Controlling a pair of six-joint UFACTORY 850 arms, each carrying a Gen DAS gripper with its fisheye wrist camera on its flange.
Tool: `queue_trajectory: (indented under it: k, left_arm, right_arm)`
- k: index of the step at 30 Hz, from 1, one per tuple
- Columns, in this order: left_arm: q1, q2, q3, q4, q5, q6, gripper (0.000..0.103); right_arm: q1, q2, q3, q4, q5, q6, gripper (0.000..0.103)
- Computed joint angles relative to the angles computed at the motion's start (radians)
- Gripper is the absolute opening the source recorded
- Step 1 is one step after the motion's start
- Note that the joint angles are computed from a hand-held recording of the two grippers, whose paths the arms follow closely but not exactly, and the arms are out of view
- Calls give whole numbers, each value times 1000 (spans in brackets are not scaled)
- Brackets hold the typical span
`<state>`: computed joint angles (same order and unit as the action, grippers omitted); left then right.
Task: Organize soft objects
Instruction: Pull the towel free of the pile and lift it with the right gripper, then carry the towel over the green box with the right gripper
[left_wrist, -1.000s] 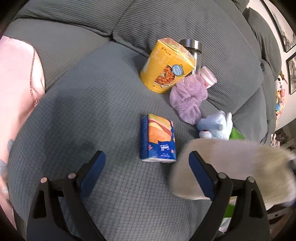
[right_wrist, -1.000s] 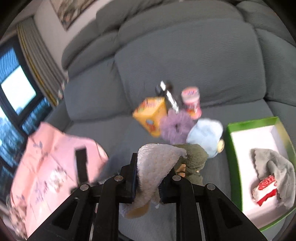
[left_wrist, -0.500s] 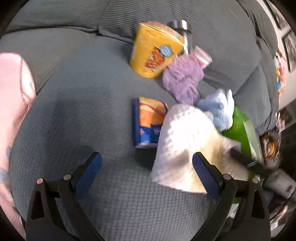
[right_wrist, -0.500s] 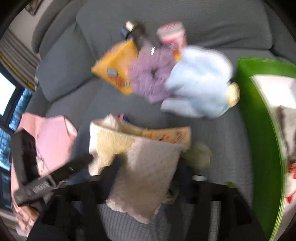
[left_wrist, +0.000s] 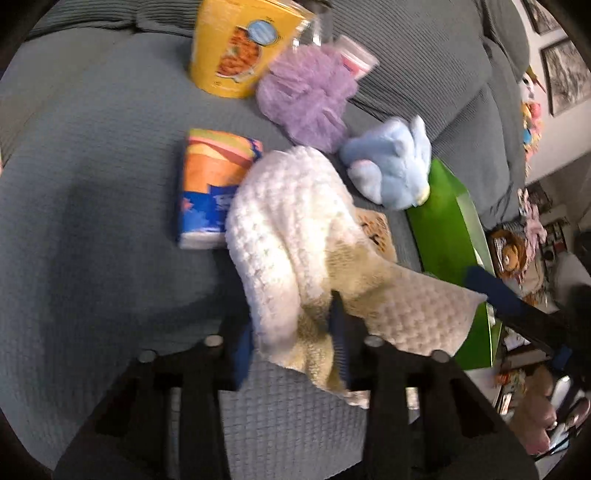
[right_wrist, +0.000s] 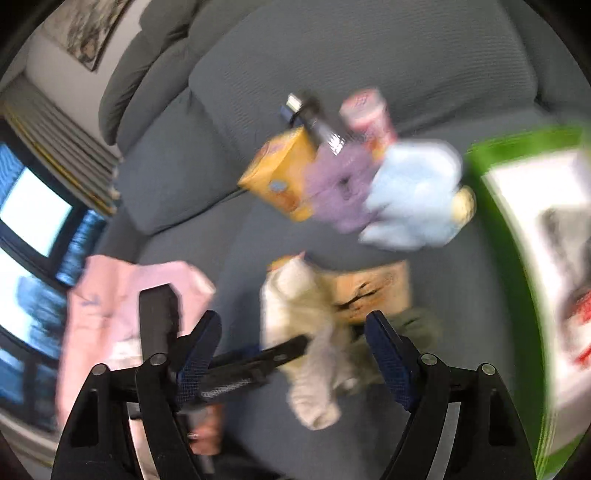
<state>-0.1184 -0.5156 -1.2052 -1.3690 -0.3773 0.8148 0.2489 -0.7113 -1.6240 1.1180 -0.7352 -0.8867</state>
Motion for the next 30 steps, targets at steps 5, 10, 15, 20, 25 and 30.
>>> queue_trajectory:
  k: [5, 10, 15, 20, 25, 30]
  left_arm:
    - [-8, -6, -6, -20, -14, 24, 30]
    - [-11, 4, 2, -71, -3, 81, 27]
    - [-26, 84, 71, -439, 55, 464, 26]
    - [-46, 158, 106, -785, 52, 821, 26]
    - [-95, 190, 80, -962, 100, 1048, 26]
    - [-149, 142, -22, -966, 147, 1094, 26]
  right_arm:
    - [14, -110, -114, -96, -41, 146, 59]
    - [32, -145, -148, -143, -54, 189, 50]
    - [24, -84, -75, -15, -36, 12, 39]
    - [-8, 4, 12, 189, -70, -198, 39]
    - [-38, 88, 96, 303, -63, -308, 39]
    - [-83, 137, 143, 392, -53, -357, 39]
